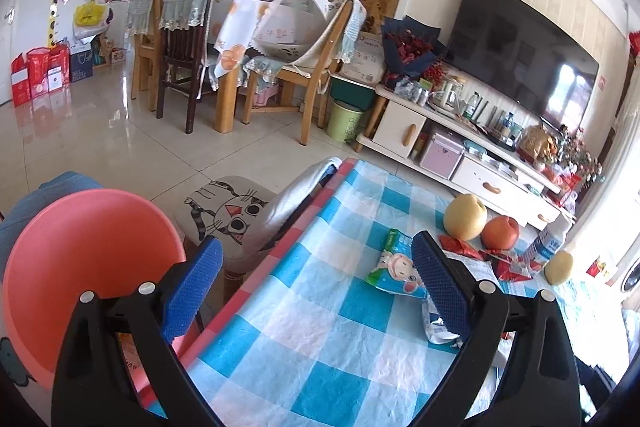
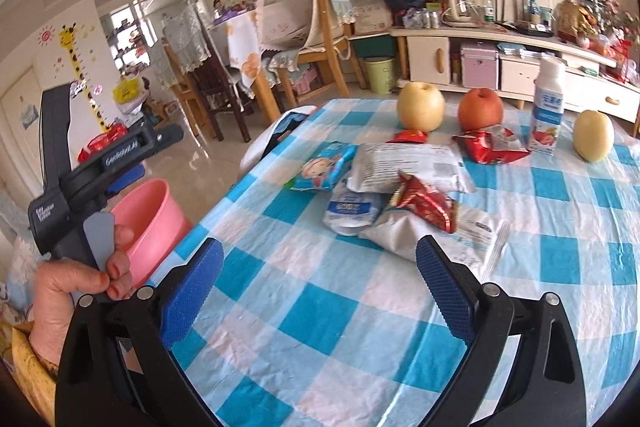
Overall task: Collect trash
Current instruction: 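Bring both tools back to the table, left tool toward the cartoon-printed snack bag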
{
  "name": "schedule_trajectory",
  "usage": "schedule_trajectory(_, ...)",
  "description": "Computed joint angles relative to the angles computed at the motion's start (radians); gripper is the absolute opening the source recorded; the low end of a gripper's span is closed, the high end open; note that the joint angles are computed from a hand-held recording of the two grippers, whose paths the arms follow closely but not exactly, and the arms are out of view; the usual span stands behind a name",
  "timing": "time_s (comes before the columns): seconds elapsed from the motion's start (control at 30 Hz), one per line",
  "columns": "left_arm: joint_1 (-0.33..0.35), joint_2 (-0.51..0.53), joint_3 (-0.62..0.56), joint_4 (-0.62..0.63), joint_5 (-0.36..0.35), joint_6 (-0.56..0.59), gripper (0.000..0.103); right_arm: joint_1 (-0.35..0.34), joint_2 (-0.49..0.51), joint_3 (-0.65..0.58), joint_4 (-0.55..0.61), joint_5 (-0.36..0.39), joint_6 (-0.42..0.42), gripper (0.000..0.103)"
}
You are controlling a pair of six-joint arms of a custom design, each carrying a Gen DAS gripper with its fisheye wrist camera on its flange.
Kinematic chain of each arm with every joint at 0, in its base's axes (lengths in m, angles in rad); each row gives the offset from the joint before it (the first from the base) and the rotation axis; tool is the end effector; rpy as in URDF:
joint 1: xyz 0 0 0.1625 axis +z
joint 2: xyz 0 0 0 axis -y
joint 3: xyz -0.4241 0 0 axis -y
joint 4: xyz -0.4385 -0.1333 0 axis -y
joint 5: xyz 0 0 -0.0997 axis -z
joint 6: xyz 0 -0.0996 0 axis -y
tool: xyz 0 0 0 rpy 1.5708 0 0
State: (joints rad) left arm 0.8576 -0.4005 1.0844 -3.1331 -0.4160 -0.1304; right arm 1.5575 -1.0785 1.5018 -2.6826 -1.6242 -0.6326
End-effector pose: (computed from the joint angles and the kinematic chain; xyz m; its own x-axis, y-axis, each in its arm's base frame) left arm -0.3701 -0.7708 0.1018 -0.8141 -0.3286 -0.4789 0.3145 0.4438 -0.8391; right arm 0.1181 -0.7421 0.3427 -0.8110 -0.4185 0.4089 -0.5818 0.6506 -0.4881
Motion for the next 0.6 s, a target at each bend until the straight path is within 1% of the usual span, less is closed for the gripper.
schedule_trajectory(0.17,-0.002,0.024,-0.035,0.057,-0.03,0.009,0.096,-0.022,0.0,-0.03,0.013,0.003,0.021,0.098)
schedule_trajectory(0.37,0.007,0.063,-0.101,0.178,-0.068,0.02,0.096,-0.048,0.012,-0.077,0.038,-0.002,0.027,0.098)
schedule_trajectory(0.5,0.02,0.111,-0.186,0.258,-0.103,0.069,0.096,-0.064,0.032,-0.12,0.034,-0.009,0.018,0.098)
schedule_trajectory(0.6,0.031,0.149,-0.255,0.319,-0.135,0.091,0.096,-0.074,0.065,-0.176,0.027,-0.016,0.008,0.098)
